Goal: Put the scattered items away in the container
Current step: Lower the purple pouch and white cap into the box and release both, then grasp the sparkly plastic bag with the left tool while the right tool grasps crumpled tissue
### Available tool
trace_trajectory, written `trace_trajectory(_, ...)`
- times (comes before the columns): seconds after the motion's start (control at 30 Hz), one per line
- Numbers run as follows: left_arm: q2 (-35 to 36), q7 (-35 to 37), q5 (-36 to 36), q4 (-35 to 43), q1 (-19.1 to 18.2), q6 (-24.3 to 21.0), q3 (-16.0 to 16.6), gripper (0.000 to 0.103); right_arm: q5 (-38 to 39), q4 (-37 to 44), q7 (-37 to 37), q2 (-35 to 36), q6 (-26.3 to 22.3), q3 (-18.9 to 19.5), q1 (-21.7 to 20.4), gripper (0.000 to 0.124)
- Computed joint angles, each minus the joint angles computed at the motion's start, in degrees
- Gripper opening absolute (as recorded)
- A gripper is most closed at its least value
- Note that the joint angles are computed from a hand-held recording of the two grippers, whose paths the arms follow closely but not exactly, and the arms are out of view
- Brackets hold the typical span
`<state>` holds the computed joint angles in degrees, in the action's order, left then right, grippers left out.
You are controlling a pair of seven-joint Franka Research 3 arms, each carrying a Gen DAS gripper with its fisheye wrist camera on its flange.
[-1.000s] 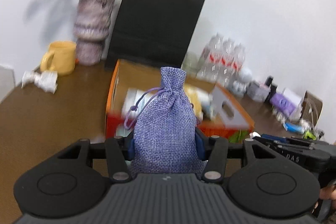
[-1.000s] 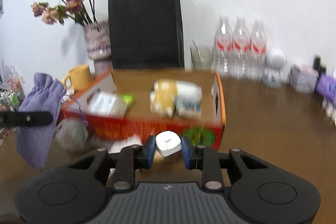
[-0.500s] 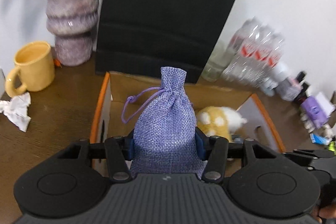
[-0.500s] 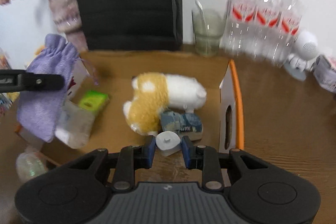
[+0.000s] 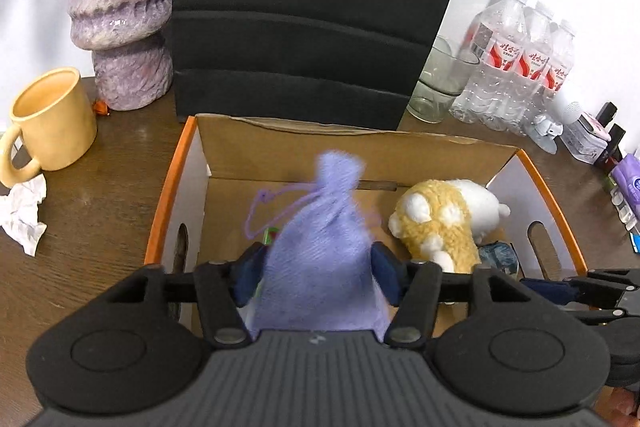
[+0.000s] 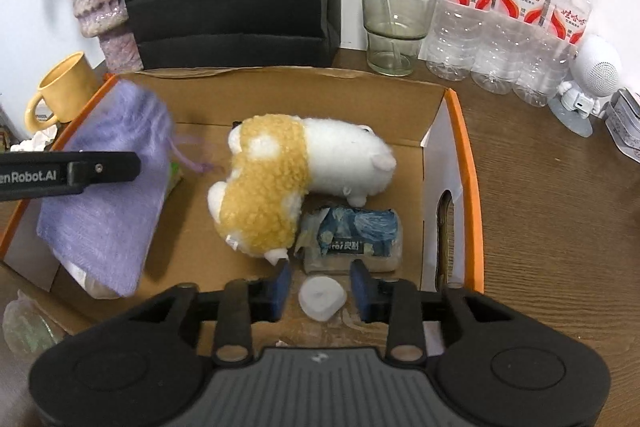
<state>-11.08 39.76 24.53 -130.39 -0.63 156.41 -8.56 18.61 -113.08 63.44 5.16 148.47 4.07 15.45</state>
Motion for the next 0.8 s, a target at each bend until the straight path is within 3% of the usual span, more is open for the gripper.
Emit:
trace_trajectory(0.17,-3.9,-2.2,2.9,-3.5,1.7,5.1,-0.6,0.097,7.9,-3.1,-6.7,-3.6,2.9,0.5,-0.5,0.065)
trace_trajectory(0.3,-13.1,-9.9,11.6,-10.6,7.0,10.5,-4.4,0.103,25.8,-10.6,-24.6,-11.7,7.2,-0.8,1.0,0.084)
trace_trajectory(0.4,-22.3,-14.5,15.2,-17.7,10.8,14.1,-7.6,0.103,39.7,-18.4,-40.2,-19.8,10.5,-3.3,5.5,0.085)
trace_trajectory(0.5,-30.7,-16.2,15.1,-25.1,11.4,15.5,-9.2,0.103,49.1,-25.9,-50.6,-27.0,11.9,-5.4,9.8,0.085)
trace_trajectory(0.7,-39.0,-17.1,11.8,-35.0,9.0,13.9,-12.6,0.103,63.2,-34.4,-62.6,-31.0,19.1,-4.2,15.6,0.084)
trace_trajectory(0.8,-39.1,-17.4,11.3,-36.5,8.8,14.5,-14.6,0.103,66.8,-34.3,-62.8,-28.4,22.8,-1.3,15.5,0.083)
